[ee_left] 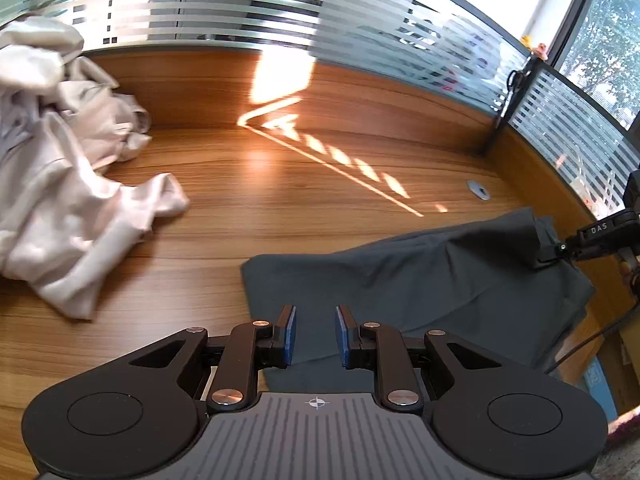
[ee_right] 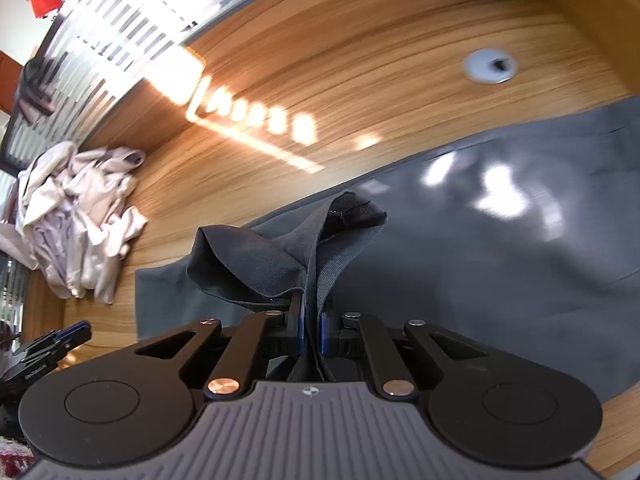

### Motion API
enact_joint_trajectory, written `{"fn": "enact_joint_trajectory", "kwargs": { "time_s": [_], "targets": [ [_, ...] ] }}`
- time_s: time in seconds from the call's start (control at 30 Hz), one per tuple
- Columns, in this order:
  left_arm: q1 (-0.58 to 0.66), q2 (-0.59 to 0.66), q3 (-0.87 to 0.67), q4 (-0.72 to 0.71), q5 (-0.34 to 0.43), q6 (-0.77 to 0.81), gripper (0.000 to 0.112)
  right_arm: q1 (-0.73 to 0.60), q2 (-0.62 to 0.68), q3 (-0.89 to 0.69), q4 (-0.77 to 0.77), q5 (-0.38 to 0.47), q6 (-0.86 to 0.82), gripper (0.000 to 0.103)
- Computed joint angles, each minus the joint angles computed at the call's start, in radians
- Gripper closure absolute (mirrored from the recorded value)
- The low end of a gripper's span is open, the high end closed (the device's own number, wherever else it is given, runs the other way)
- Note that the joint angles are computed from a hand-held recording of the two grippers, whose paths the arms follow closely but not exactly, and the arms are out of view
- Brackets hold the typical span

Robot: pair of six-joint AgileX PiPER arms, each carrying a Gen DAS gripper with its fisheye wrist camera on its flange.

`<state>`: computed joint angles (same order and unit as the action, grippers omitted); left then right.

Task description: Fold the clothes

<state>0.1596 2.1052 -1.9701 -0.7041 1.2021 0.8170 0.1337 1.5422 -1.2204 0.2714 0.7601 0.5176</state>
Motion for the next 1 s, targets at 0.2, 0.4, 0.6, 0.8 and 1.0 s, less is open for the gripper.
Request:
{"fn": "enact_joint_trajectory", "kwargs": {
  "time_s": [0.2, 0.4, 0.6, 0.8, 1.0],
  "targets": [
    [-0.121, -0.106, 0.167, -0.014, -0.117, -0.039, 0.089, -0.254, -0.124, 0.084, 0.08, 0.118, -0.276, 0.096],
    [-0.231, -0.149, 0.251, -0.024, -0.193, -0.053, 0.089, -0.498, -0.129, 0.054, 0.134, 0.244, -0.527, 0.096],
    [-0.31, -0.156, 0.269, -0.012, -0.239, -0.083, 0.089, -0.635, -0.064, 0.007, 0.177, 0.295, -0.681, 0.096],
    [-0.354, -0.142, 0.257, 0.007, -0.259, -0.103, 0.084, -0.663, -0.008, -0.009, 0.156, 0.275, -0.732, 0.095],
    [-0.369, -0.148, 0.273, 0.007, -0.27, -0.072, 0.078, -0.6, -0.031, 0.002, 0.002, 0.229, -0.666, 0.07]
  ]
}}
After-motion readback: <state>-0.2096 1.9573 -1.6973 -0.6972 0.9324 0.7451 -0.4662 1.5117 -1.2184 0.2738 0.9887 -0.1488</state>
